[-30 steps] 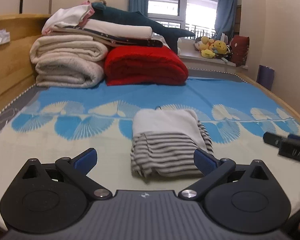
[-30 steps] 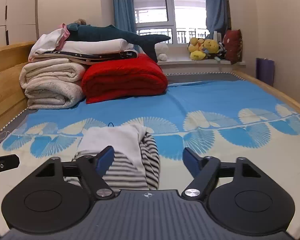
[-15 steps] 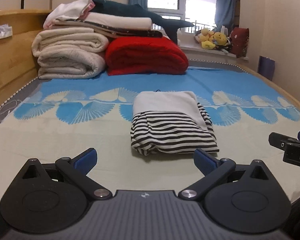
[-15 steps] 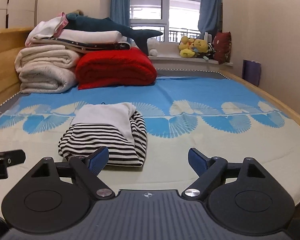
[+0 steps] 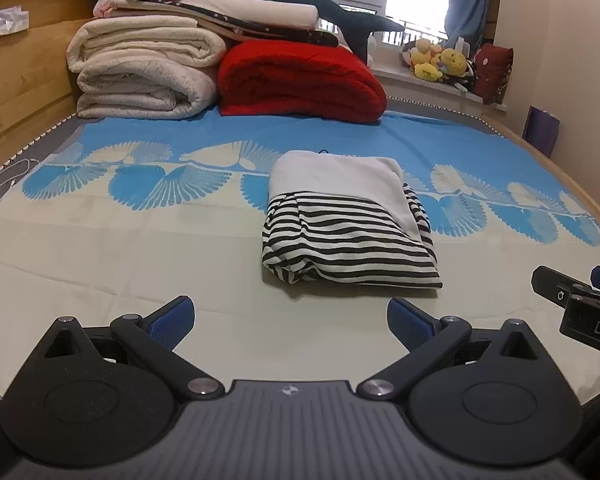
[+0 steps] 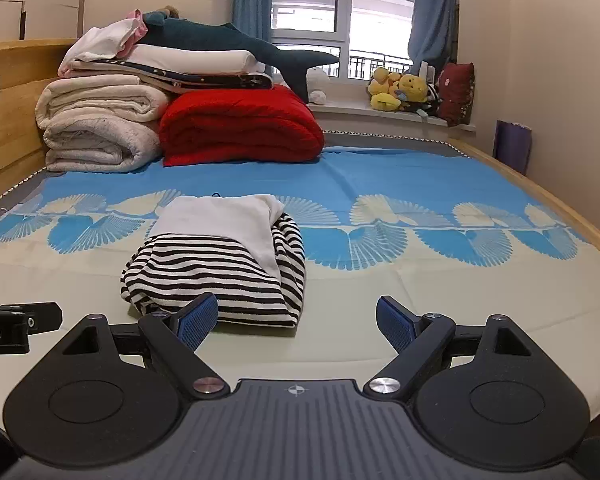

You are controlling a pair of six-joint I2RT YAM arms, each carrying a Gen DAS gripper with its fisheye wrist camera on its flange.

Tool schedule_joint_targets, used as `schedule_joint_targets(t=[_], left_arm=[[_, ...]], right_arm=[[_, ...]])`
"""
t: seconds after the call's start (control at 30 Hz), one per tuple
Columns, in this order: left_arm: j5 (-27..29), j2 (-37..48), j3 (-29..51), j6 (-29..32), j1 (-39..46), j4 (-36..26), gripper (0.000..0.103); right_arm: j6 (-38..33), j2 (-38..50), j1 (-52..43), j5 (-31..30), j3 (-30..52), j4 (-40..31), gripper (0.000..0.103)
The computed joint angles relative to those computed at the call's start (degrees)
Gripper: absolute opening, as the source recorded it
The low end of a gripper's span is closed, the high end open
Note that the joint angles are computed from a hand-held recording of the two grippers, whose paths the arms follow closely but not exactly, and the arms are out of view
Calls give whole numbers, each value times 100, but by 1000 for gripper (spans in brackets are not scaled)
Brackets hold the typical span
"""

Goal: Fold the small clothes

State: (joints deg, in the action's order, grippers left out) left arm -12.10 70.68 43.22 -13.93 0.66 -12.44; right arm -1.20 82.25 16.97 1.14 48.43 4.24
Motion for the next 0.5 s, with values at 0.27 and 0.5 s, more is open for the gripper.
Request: schedule_joint_targets(t=[0.27,0.5], left_arm=[[73,106,27,-122,-16,-38,103],[174,207,67,-238,-15,-51,103]], right_arm=[[-78,-16,93,-9,-24,-12,87],[-111,-29,160,-6,-36,-17,87]])
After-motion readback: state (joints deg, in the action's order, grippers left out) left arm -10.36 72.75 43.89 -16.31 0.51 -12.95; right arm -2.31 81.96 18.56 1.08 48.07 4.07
